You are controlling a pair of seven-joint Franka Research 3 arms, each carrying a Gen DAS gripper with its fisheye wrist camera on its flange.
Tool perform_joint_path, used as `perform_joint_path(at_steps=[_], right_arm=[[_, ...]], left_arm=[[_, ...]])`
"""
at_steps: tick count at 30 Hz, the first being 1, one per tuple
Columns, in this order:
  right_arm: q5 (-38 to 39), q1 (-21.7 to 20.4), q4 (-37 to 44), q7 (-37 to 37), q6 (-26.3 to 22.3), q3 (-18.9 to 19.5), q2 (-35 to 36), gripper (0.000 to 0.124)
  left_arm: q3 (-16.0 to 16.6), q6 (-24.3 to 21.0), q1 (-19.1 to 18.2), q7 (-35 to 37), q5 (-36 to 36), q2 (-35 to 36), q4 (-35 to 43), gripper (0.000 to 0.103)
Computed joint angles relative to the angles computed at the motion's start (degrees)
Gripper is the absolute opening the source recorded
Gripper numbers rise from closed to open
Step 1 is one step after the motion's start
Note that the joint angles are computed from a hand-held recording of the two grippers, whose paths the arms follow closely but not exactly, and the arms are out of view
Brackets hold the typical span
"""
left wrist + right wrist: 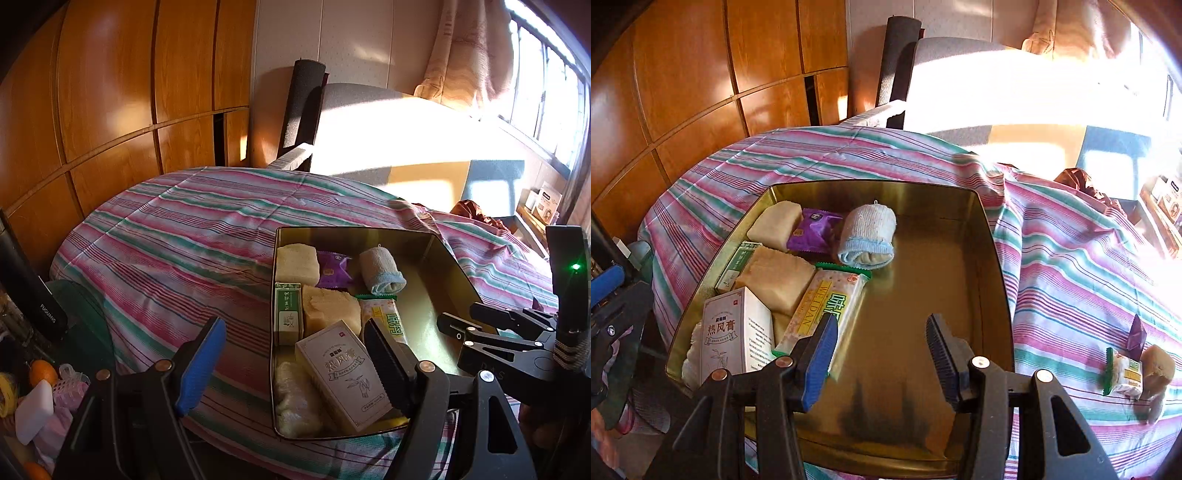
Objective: Organize objects
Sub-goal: 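Place the WEIDAN cracker packet in the tray with the right tool, then move both tools back toward the remaining items beside the tray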
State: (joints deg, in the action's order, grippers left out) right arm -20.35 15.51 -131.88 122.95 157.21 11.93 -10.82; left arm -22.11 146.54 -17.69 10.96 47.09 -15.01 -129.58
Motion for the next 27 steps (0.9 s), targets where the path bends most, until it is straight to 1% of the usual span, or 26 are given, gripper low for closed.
perform_joint_path(at_steps=[8,14,21,27], right_arm=[[-2.44,-2.65,-4.14,2.39,1.24,0.76,-4.41,0.051],[-1.58,-5.73,-7.44,1.87,2.06,0.98,-8.48,0.051],[-0.32,-11.44,-11.42,1.10,1.70,0.87,-13.91,0.051],[-0.70,-18.77,-14.43,0.77,0.75,0.19,-18.52,0.051]], left_arm=[[-0.43,-0.61,-1.04,1.76,0.37,1.70,2.20,0.078],[-0.63,-1.01,-2.26,3.30,1.09,3.67,4.60,0.078],[-0.58,-1.16,-4.20,5.69,2.27,6.99,8.37,0.078],[-0.11,-0.84,-6.38,8.79,2.62,10.67,11.98,0.078]])
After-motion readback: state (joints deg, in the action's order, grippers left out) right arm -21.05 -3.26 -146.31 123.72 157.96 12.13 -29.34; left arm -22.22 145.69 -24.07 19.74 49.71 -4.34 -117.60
